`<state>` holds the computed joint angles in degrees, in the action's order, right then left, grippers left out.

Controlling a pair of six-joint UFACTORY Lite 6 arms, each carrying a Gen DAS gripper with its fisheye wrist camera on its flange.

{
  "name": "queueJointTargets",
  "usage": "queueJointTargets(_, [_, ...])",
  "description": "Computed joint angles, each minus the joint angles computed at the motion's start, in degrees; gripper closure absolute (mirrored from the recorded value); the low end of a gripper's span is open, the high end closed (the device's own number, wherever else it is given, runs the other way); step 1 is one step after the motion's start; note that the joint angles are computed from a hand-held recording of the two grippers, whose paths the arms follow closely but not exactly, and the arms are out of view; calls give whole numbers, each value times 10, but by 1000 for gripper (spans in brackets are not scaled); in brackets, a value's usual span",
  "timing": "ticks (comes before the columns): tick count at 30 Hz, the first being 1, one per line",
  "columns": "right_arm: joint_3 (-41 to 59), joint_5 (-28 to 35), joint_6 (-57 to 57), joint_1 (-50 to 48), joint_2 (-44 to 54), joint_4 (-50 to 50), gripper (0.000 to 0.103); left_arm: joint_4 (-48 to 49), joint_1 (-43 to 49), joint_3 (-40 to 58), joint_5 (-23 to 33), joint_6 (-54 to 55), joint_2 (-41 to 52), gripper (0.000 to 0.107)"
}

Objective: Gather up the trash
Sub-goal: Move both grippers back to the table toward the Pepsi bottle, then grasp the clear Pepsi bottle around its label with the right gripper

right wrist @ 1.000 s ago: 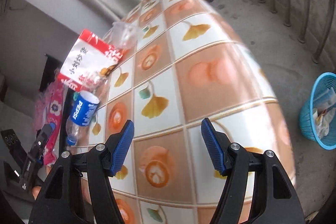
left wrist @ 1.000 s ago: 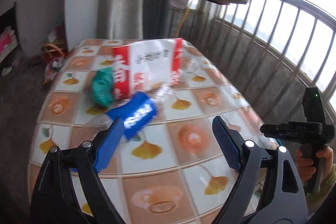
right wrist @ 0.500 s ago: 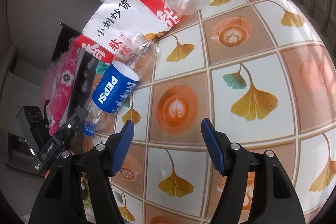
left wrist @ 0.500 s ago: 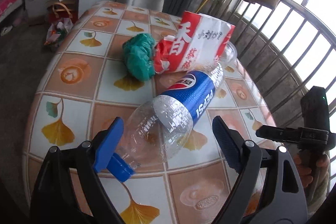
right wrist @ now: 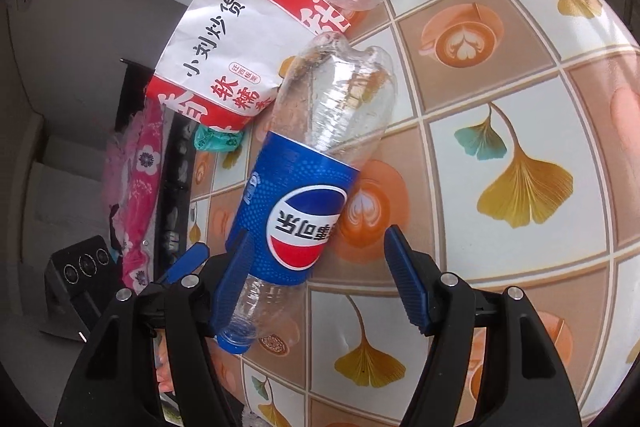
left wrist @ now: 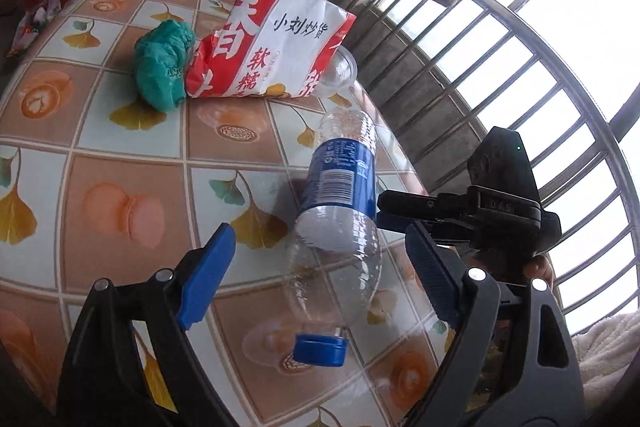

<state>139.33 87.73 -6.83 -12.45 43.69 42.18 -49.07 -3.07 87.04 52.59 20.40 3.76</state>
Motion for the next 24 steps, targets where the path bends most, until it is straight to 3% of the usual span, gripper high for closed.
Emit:
queueJointTargets(13, [-65,4,-8,-17,-13,50,37,-17,-53,-24,-5,8,1,25])
queueJointTargets(24, [-103,-2,-21,-7,-26,75,37,-16,-71,20,-9,0,40,25])
